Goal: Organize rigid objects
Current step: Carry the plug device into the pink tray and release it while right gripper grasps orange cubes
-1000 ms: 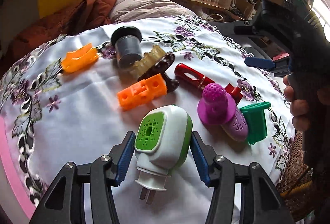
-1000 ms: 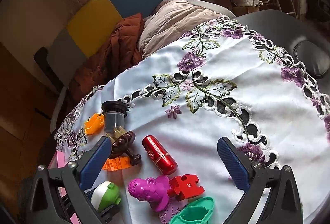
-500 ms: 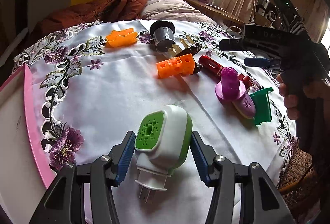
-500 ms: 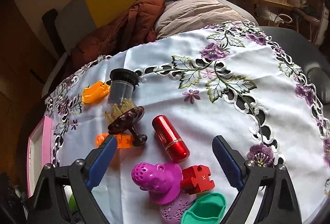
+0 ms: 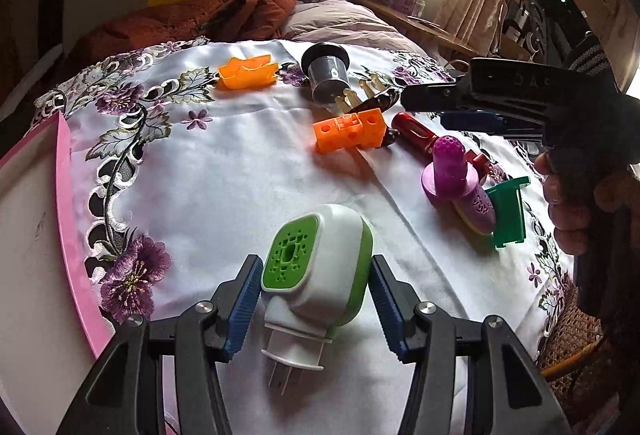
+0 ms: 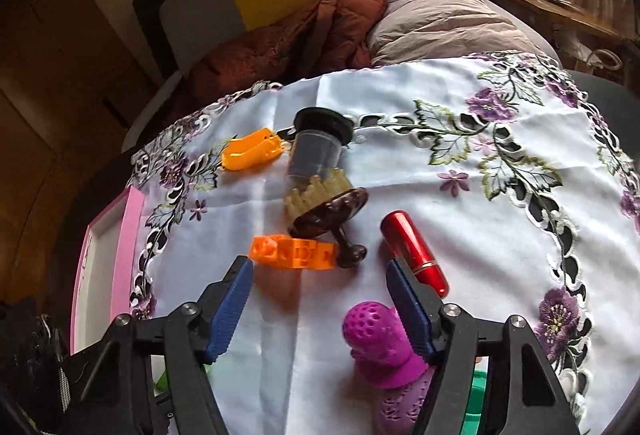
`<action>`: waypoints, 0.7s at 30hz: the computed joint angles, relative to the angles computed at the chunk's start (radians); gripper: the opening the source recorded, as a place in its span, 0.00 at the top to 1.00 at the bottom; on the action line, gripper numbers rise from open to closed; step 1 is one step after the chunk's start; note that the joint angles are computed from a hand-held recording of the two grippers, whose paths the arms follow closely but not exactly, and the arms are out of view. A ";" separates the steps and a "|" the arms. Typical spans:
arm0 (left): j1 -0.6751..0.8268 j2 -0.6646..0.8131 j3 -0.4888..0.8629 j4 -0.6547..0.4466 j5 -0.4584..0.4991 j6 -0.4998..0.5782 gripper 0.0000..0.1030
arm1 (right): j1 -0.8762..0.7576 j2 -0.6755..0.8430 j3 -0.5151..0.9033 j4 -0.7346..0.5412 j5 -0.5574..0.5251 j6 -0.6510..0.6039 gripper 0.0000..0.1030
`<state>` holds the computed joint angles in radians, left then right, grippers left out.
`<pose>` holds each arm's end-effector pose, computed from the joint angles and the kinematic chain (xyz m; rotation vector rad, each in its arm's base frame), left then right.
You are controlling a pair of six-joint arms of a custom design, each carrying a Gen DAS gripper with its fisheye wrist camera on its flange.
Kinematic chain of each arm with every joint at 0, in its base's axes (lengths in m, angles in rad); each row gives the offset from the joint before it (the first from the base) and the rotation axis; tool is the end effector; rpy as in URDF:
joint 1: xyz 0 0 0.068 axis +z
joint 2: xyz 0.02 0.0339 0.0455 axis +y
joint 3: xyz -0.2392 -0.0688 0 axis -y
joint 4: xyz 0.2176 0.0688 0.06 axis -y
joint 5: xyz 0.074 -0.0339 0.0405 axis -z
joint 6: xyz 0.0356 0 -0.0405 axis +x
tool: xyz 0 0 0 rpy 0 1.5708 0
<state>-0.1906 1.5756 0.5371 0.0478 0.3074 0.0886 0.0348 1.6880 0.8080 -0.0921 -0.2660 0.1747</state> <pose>0.2360 -0.0565 0.1054 0.4708 2.5046 -0.4326 0.2934 0.0196 0.1321 0.0730 2.5438 0.4204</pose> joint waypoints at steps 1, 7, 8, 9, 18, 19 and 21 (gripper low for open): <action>0.004 -0.006 -0.005 -0.002 0.002 0.003 0.47 | 0.023 0.017 0.018 -0.011 0.018 -0.002 0.32; 0.041 -0.058 -0.033 -0.038 0.037 0.024 0.47 | 0.106 0.143 0.136 -0.056 0.031 0.014 0.31; 0.047 -0.071 -0.041 -0.045 0.043 0.029 0.47 | 0.121 0.163 0.156 -0.059 0.038 0.017 0.31; 0.053 -0.083 -0.045 -0.053 0.048 0.034 0.47 | 0.136 0.178 0.169 -0.053 0.059 0.023 0.31; 0.140 -0.222 -0.082 -0.160 0.141 0.085 0.47 | 0.184 0.168 0.192 -0.167 -0.102 -0.061 0.28; 0.150 -0.237 -0.084 -0.173 0.152 0.089 0.47 | 0.197 0.154 0.176 -0.166 -0.088 -0.068 0.28; 0.169 -0.266 -0.089 -0.199 0.170 0.100 0.47 | 0.213 0.131 0.156 -0.164 -0.051 -0.067 0.28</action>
